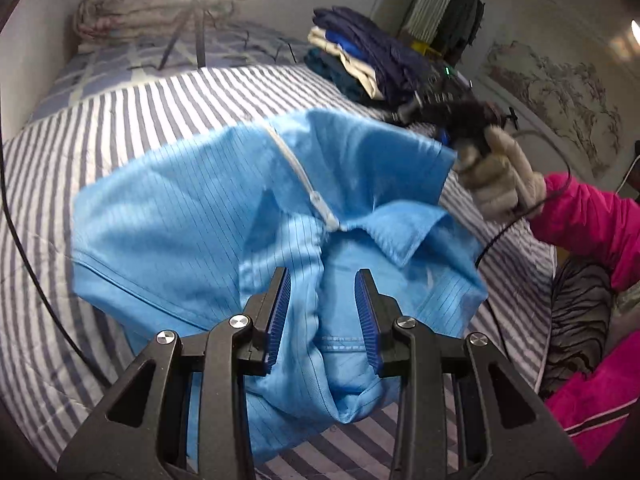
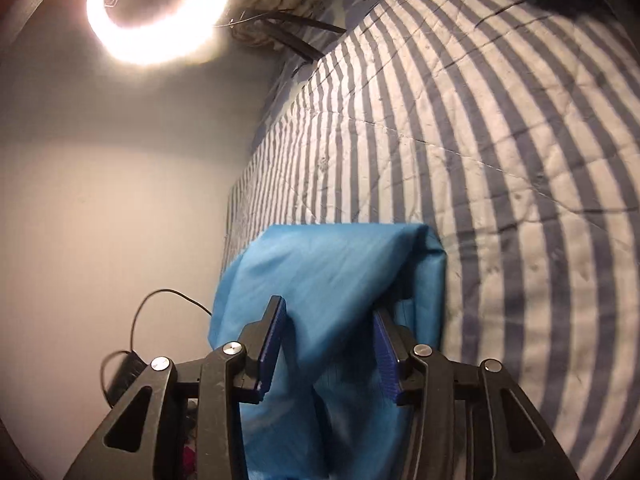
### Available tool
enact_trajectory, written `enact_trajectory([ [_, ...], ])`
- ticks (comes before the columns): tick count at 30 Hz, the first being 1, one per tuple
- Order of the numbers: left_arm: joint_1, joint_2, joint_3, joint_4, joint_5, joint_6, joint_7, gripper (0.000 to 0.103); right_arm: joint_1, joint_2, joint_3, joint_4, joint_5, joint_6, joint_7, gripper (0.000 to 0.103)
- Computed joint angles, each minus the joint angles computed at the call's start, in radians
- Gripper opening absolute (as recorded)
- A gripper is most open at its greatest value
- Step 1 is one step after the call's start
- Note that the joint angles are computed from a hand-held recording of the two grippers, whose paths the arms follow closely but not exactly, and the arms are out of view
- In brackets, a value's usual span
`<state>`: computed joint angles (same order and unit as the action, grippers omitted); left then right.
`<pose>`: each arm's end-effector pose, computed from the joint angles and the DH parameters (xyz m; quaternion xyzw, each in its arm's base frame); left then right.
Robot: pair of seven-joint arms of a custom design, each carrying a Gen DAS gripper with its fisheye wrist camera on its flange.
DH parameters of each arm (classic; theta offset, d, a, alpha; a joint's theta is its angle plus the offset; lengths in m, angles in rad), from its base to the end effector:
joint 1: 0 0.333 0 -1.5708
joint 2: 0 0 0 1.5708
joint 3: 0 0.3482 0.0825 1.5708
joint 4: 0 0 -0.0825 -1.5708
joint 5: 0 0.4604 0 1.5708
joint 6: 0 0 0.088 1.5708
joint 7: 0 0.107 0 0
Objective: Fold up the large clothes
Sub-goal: 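Lower the coat onto the bed and open both grippers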
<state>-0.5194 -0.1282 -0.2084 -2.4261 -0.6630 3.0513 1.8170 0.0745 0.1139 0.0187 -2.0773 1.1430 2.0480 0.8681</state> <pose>0.4512 -0.3393 0.4140 -0.5334 0.7580 -0.3694 0.0668 0.6272 0.1084 0.3767 -0.6697 0.5780 0.2674 0.3820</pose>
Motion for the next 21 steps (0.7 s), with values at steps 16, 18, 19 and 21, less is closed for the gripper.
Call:
enact_trajectory([
  [16, -0.016, -0.03, -0.009, -0.015, -0.27, -0.027, 0.185, 0.033, 0.061, -0.088, 0.014, 0.017, -0.341, 0.364, -0.004, 0.036],
  [18, -0.015, -0.069, 0.001, -0.037, -0.265, 0.019, 0.164, 0.033, 0.069, -0.151, 0.007, -0.044, -0.349, 0.37, -0.026, 0.036],
  [19, 0.026, -0.09, -0.02, -0.054, -0.189, 0.045, 0.085, 0.033, 0.078, -0.185, 0.006, -0.078, -0.372, 0.387, -0.026, 0.036],
  [21, 0.187, -0.114, -0.12, -0.066, 0.006, 0.069, -0.115, 0.033, 0.101, -0.238, 0.006, -0.137, -0.416, 0.445, -0.045, 0.035],
])
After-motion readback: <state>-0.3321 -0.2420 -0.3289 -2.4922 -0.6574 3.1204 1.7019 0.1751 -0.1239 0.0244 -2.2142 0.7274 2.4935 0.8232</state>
